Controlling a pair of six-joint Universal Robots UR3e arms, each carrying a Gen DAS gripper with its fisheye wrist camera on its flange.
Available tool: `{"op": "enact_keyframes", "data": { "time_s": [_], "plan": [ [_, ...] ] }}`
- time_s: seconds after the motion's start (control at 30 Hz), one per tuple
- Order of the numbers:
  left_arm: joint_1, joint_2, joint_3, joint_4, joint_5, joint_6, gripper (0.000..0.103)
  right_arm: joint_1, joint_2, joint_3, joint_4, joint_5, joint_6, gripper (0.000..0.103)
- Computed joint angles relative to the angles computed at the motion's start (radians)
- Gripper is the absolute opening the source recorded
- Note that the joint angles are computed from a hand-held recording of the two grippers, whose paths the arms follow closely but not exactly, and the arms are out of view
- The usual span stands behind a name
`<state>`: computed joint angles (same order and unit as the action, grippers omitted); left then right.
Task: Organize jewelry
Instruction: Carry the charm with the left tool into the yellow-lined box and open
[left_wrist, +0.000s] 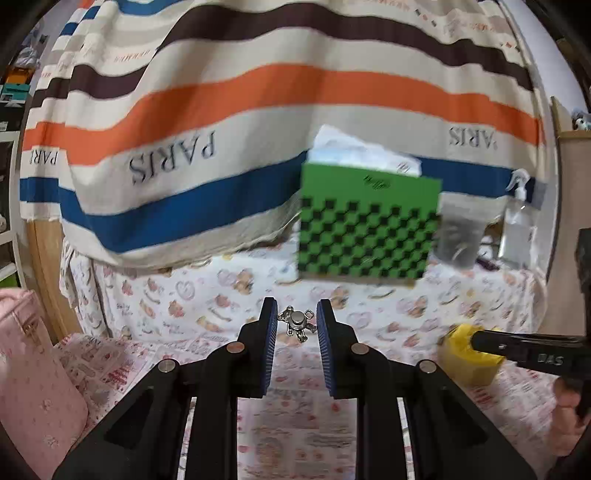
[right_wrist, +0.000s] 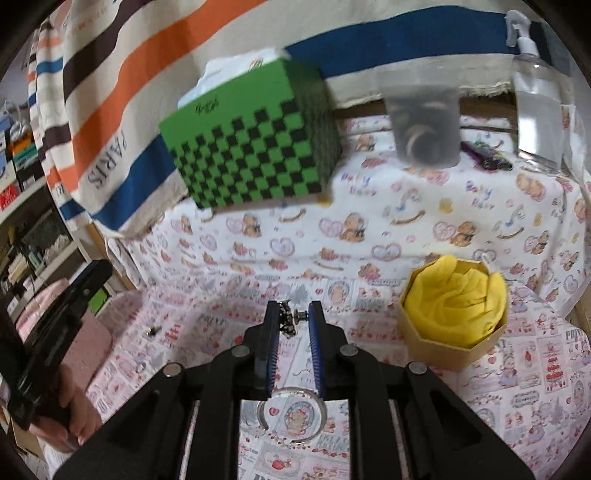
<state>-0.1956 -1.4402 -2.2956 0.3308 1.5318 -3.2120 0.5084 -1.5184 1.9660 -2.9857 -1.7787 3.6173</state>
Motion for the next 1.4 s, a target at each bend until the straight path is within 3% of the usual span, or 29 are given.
{"op": "enact_keyframes", "data": {
  "time_s": [0.13,0.27,0.4,0.6,0.7,0.93,1.07,1.17,1.27,1.4],
  "plan": [
    [-0.069,0.058,0.088,-0.138,0.015,-0.017,0.020,-0.010,-0.079,0.024,-0.002,-0.011,-0.036,0.014],
    [-0.141,0.052,0.187,-0.198,0.055,-0.018,0.020,-0.042,-0.179,0.066,0.000,-0.011,-0.081,0.014],
    [-0.181,0.026,0.293,-0.274,0.035,-0.060,0.020,-0.129,-0.282,0.133,-0.026,0.029,-0.134,0.014],
    [-0.305,-0.105,0.469,-0.321,0.112,-0.058,0.020,-0.378,-0.464,0.310,-0.074,0.259,-0.168,0.014],
    [-0.348,-0.176,0.544,-0.344,0.128,-0.072,0.020,-0.463,-0.513,0.364,-0.052,0.315,-0.190,0.014],
    [-0.380,-0.351,0.760,-0.490,0.025,-0.113,0.020,-0.719,-0.636,0.465,0.060,0.582,-0.240,0.014],
    [-0.418,-0.478,0.930,-0.620,0.001,-0.113,0.020,-0.825,-0.669,0.497,0.124,0.700,-0.285,0.014],
    [-0.470,-0.588,1.085,-0.742,0.058,-0.103,0.020,-0.909,-0.666,0.529,0.166,0.785,-0.315,0.014],
    [-0.506,-0.688,1.204,-0.809,0.077,-0.096,0.020,-0.901,-0.577,0.530,0.137,0.709,-0.310,0.014],
    [-0.507,-0.801,1.353,-0.905,0.058,-0.115,0.020,-1.067,-0.553,0.592,0.188,0.927,-0.361,0.014]
  ]
}}
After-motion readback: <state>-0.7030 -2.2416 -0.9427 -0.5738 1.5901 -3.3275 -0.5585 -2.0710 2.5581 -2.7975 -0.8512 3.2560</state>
